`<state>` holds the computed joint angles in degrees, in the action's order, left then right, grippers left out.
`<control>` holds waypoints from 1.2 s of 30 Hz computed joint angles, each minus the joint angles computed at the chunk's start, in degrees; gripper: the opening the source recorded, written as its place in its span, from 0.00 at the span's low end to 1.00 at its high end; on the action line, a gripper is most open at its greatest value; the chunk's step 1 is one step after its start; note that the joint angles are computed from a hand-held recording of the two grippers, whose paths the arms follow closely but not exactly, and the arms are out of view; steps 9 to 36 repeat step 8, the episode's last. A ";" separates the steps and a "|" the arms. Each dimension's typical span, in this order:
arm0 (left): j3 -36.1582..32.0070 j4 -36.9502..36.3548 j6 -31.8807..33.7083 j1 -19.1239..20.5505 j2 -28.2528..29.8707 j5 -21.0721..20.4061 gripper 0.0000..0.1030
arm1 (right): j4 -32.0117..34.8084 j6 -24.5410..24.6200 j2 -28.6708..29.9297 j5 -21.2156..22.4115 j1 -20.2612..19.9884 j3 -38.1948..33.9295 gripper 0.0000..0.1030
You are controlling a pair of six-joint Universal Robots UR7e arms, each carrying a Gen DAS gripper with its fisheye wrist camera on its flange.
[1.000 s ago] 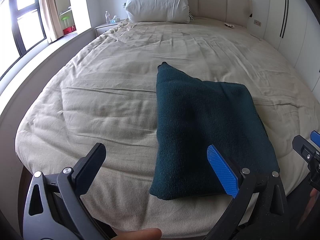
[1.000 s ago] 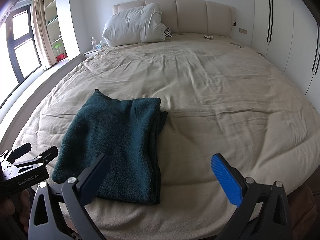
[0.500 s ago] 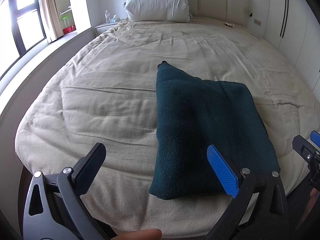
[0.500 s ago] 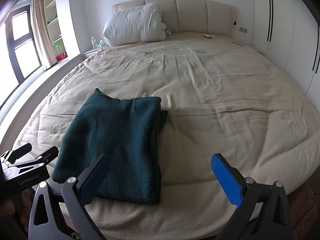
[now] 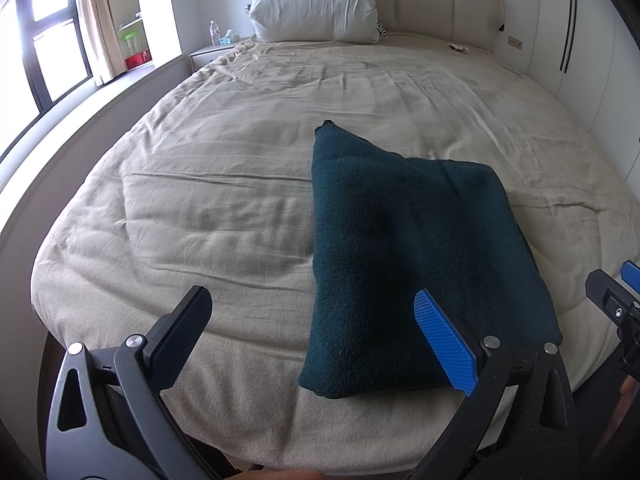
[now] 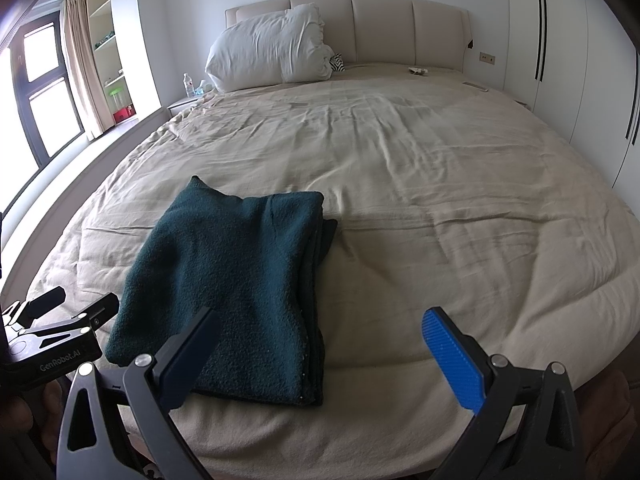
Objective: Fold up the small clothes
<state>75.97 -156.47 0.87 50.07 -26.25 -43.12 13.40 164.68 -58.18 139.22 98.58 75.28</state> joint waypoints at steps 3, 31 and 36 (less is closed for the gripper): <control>-0.02 0.15 -0.19 0.05 -0.02 -0.08 1.00 | 0.07 0.27 0.04 -0.04 -0.02 0.11 1.00; 0.27 -0.49 -0.17 0.37 -0.05 -0.29 1.00 | 0.12 0.47 0.03 -0.16 -0.02 0.21 1.00; 0.27 -0.49 -0.17 0.37 -0.05 -0.29 1.00 | 0.12 0.47 0.03 -0.16 -0.02 0.21 1.00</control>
